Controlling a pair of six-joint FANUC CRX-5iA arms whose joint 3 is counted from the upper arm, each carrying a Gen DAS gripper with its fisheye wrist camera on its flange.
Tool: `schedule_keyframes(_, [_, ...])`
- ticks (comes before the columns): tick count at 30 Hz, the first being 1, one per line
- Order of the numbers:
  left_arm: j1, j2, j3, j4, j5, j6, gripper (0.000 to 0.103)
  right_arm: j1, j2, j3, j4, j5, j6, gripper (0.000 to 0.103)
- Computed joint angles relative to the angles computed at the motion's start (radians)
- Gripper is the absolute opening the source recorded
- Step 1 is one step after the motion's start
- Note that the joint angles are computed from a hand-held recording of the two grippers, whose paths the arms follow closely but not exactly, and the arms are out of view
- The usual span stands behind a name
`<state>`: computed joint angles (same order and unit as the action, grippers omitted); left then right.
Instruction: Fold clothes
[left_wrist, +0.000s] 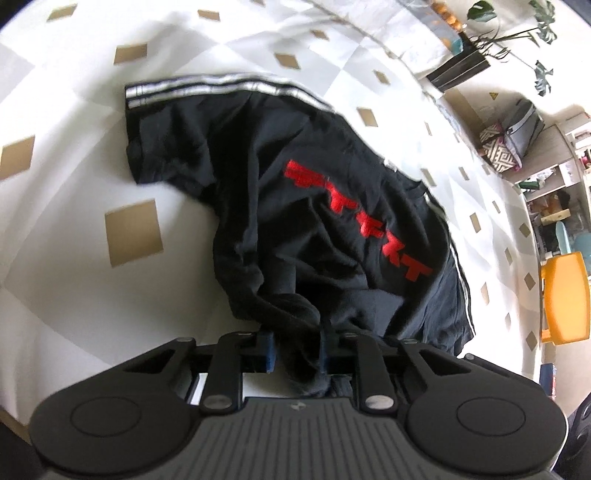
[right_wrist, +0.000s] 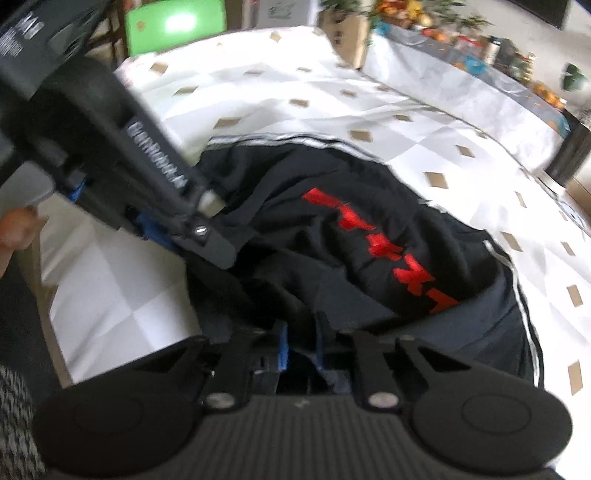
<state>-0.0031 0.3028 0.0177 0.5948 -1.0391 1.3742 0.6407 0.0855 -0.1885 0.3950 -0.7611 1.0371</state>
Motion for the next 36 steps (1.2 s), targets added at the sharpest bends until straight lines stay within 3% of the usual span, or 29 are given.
schedule_keyframes(5, [0.000, -0.029, -0.013, -0.019, 0.074, 0.000, 0.018, -0.024, -0.029, -0.056, 0.126, 0.047, -0.237, 0.012])
schedule_keyframes(9, [-0.002, -0.038, 0.005, -0.104, 0.096, 0.075, 0.015, -0.048, -0.039, -0.080, 0.221, 0.012, -0.431, 0.005])
schedule_keyframes(13, [0.003, -0.047, 0.012, -0.153, 0.107, 0.120, 0.015, -0.082, -0.062, -0.094, 0.211, 0.028, -0.486, 0.010])
schedule_keyframes(17, [0.001, -0.048, 0.008, -0.148, 0.102, 0.115, 0.015, -0.084, -0.070, -0.064, 0.057, 0.073, -0.298, 0.012])
schedule_keyframes(22, [0.002, -0.047, 0.000, -0.135, 0.091, 0.121, 0.017, -0.070, -0.058, -0.005, -0.113, 0.069, -0.029, 0.036])
schedule_keyframes(25, [0.002, -0.038, 0.002, -0.132, 0.069, 0.145, 0.025, -0.062, -0.064, 0.004, -0.166, 0.080, 0.054, 0.045])
schedule_keyframes(32, [-0.006, -0.006, 0.017, -0.138, 0.009, 0.200, 0.042, -0.014, -0.038, 0.024, -0.148, 0.048, 0.187, 0.050])
schedule_keyframes(36, [-0.008, -0.003, 0.011, -0.128, 0.013, 0.198, 0.043, 0.003, 0.001, 0.040, -0.108, 0.017, 0.194, 0.048])
